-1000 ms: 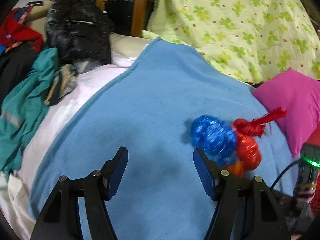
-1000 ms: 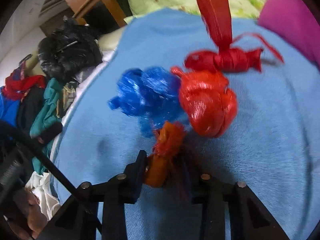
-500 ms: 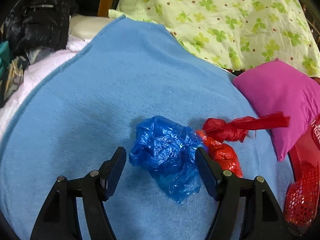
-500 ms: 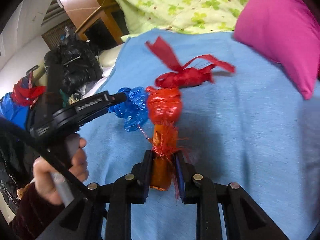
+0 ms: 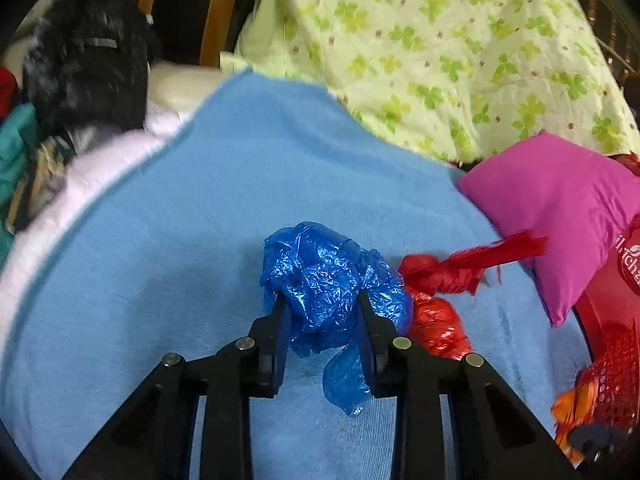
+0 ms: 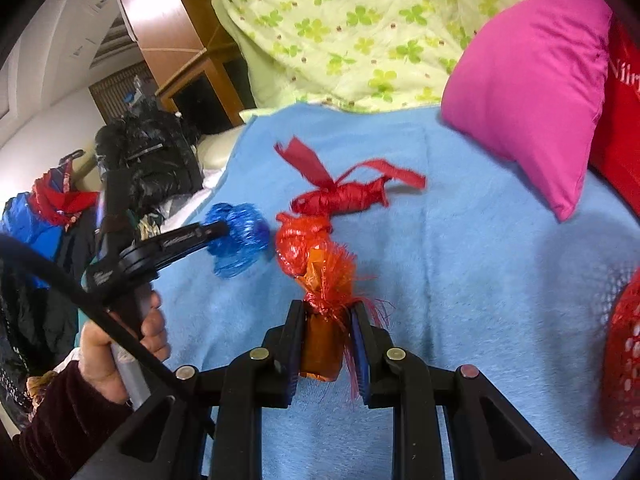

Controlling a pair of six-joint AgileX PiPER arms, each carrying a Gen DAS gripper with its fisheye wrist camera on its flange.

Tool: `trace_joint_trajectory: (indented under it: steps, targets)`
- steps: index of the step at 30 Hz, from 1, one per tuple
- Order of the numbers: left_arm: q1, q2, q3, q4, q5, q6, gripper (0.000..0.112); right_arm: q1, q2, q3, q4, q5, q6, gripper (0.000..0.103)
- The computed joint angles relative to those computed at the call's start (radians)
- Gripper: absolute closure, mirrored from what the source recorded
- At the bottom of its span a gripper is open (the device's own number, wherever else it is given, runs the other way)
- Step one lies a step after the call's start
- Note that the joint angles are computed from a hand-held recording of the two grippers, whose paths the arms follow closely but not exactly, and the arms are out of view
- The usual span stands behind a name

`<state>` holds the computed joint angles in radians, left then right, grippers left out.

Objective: Collect trash
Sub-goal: 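Lift the blue bag with the left tool while the right tool carries the orange bag to the basket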

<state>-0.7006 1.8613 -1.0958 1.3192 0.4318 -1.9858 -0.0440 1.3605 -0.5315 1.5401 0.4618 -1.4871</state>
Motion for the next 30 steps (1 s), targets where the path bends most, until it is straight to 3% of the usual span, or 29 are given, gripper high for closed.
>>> trace_joint_trajectory:
  steps: [3,8,12,19,23,30]
  targets:
    - [-0.096,-0.082,0.069,0.067,0.140,-0.059,0.080,-0.031,-0.049,0.025,0.024,0.020,-0.042,0.079]
    - [-0.237,-0.136,0.074,-0.025,0.272,0.013,0.080,-0.106,-0.126,0.058,0.024,0.061,-0.075,0.079]
    - [-0.357,-0.113,-0.029,-0.139,0.401,0.152,0.080,-0.208,-0.189,0.076,-0.008,0.137,-0.076,0.079]
    - [-0.519,-0.043,-0.243,-0.159,0.637,0.322,0.079,-0.468,-0.282,0.100,-0.067,0.335,-0.096,0.079]
    - [-0.571,0.003,-0.346,-0.160,0.712,0.397,0.079,-0.620,-0.292,0.096,-0.103,0.454,-0.113,0.079]
    - [-0.623,0.096,-0.516,-0.169,0.766,0.501,0.079,-0.893,-0.276,0.076,-0.148,0.662,-0.169,0.079]
